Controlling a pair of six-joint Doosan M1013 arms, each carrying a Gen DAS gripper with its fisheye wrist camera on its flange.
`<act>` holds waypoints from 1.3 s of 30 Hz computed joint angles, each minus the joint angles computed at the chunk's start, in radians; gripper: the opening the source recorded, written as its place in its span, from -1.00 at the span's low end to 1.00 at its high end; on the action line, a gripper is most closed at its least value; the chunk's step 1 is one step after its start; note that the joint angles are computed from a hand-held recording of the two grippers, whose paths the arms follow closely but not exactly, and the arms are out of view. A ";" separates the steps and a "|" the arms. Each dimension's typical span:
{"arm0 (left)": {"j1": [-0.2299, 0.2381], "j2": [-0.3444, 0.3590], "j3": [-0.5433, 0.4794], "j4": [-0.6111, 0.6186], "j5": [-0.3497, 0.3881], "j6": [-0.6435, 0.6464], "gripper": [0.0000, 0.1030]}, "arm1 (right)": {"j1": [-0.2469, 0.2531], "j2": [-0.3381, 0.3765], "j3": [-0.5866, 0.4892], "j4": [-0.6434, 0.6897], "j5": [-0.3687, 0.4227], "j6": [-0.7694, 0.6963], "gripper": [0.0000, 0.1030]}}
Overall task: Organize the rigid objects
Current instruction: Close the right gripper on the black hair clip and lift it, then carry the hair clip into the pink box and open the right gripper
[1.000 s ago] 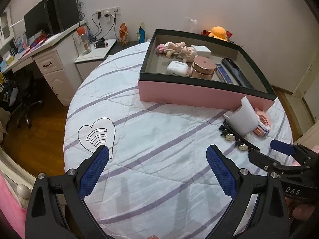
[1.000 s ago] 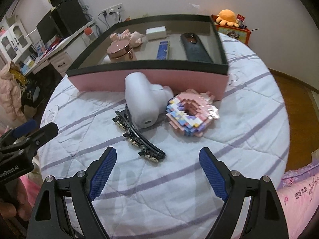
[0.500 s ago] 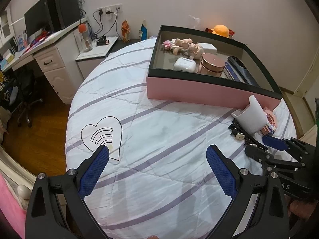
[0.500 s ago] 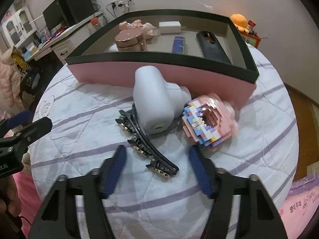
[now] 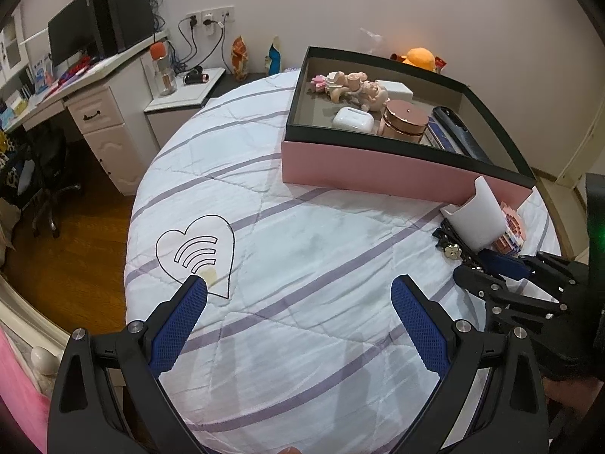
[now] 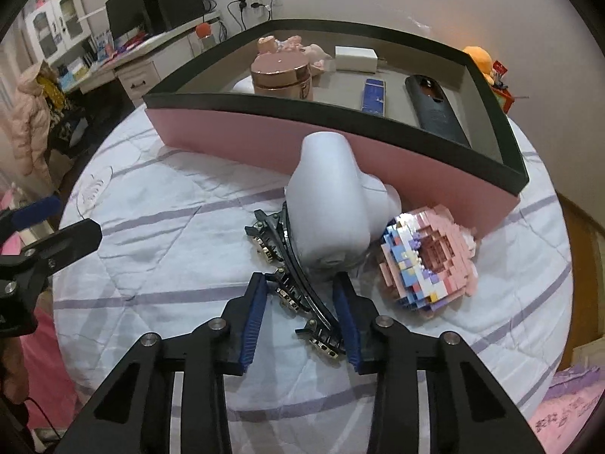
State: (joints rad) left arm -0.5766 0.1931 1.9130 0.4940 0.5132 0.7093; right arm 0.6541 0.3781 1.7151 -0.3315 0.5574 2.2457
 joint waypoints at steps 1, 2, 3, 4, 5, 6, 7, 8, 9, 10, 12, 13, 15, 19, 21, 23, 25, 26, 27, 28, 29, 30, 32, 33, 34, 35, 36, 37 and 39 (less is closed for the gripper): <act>-0.001 0.000 0.000 0.001 0.000 -0.001 0.93 | 0.005 0.001 -0.001 -0.018 0.002 0.010 -0.34; -0.002 -0.001 0.000 0.001 0.000 -0.002 0.93 | 0.007 0.001 0.000 -0.024 0.000 0.015 -0.41; -0.003 -0.001 0.000 0.002 0.001 -0.004 0.93 | 0.010 0.000 0.002 -0.036 0.000 0.024 -0.49; -0.002 -0.001 0.000 0.003 0.001 -0.004 0.93 | 0.012 -0.002 0.003 -0.033 0.001 0.021 -0.53; -0.002 -0.001 0.000 0.001 0.001 -0.002 0.93 | 0.011 -0.004 0.004 -0.014 -0.001 0.003 -0.67; -0.002 -0.001 0.000 0.001 0.001 -0.002 0.93 | 0.010 -0.008 0.007 0.008 -0.004 -0.014 -0.68; -0.004 -0.002 0.000 0.008 0.002 -0.008 0.93 | 0.009 -0.010 0.009 0.023 -0.008 -0.029 -0.68; -0.006 -0.003 0.001 0.013 0.002 -0.013 0.93 | 0.010 -0.012 0.013 0.032 -0.011 -0.035 -0.68; -0.007 -0.003 0.001 0.014 0.003 -0.016 0.93 | 0.010 -0.016 0.018 0.051 -0.019 -0.046 -0.68; -0.008 -0.004 0.001 0.015 0.003 -0.019 0.93 | 0.007 -0.021 0.023 0.075 -0.030 -0.061 -0.68; -0.011 -0.004 0.000 0.020 0.006 -0.022 0.93 | 0.001 -0.029 0.035 0.128 -0.056 -0.092 -0.68; -0.013 -0.005 0.000 0.024 0.006 -0.024 0.93 | 0.000 -0.032 0.039 0.148 -0.064 -0.105 -0.68; -0.015 -0.008 0.002 0.029 0.006 -0.028 0.93 | 0.000 -0.040 0.047 0.173 -0.077 -0.123 -0.68; -0.017 -0.013 0.003 0.035 0.006 -0.032 0.93 | -0.001 -0.060 0.059 0.213 -0.106 -0.148 -0.68; -0.016 -0.016 0.000 0.043 0.005 -0.040 0.93 | -0.001 -0.073 0.064 0.222 -0.123 -0.156 -0.68; -0.013 -0.018 -0.003 0.044 0.000 -0.041 0.93 | -0.003 -0.090 0.069 0.235 -0.149 -0.167 -0.68; -0.010 -0.019 -0.014 0.068 -0.006 -0.056 0.93 | -0.004 -0.104 0.068 0.214 -0.167 -0.152 -0.67; -0.008 -0.018 -0.020 0.081 -0.010 -0.063 0.93 | -0.005 -0.109 0.066 0.197 -0.173 -0.139 -0.67; -0.006 -0.016 -0.027 0.090 -0.014 -0.068 0.93 | -0.008 -0.116 0.064 0.181 -0.183 -0.128 -0.67; -0.004 -0.014 -0.033 0.101 -0.018 -0.074 0.93 | -0.013 -0.120 0.060 0.172 -0.189 -0.124 -0.67; -0.002 -0.011 -0.042 0.114 -0.021 -0.081 0.93 | -0.018 -0.121 0.052 0.152 -0.191 -0.110 -0.67; 0.001 -0.005 -0.053 0.130 -0.025 -0.090 0.93 | -0.025 -0.118 0.041 0.137 -0.188 -0.105 -0.67; 0.007 0.008 -0.074 0.137 -0.027 -0.087 0.93 | -0.036 -0.111 0.023 0.108 -0.180 -0.088 -0.67; 0.011 0.017 -0.088 0.143 -0.029 -0.088 0.93 | -0.045 -0.103 0.008 0.103 -0.175 -0.088 -0.67; 0.015 0.028 -0.101 0.146 -0.032 -0.086 0.93 | -0.053 -0.095 -0.004 0.108 -0.170 -0.095 -0.67; 0.018 0.037 -0.113 0.148 -0.033 -0.084 0.93 | -0.060 -0.088 -0.013 0.114 -0.166 -0.101 -0.67; 0.022 0.047 -0.125 0.149 -0.033 -0.081 0.93 | -0.069 -0.077 -0.027 0.128 -0.160 -0.116 -0.67; 0.027 0.060 -0.141 0.151 -0.031 -0.079 0.93 | -0.079 -0.065 -0.041 0.144 -0.155 -0.131 -0.67; 0.037 0.080 -0.163 0.148 -0.031 -0.074 0.93 | -0.100 -0.038 -0.072 0.195 -0.144 -0.176 -0.67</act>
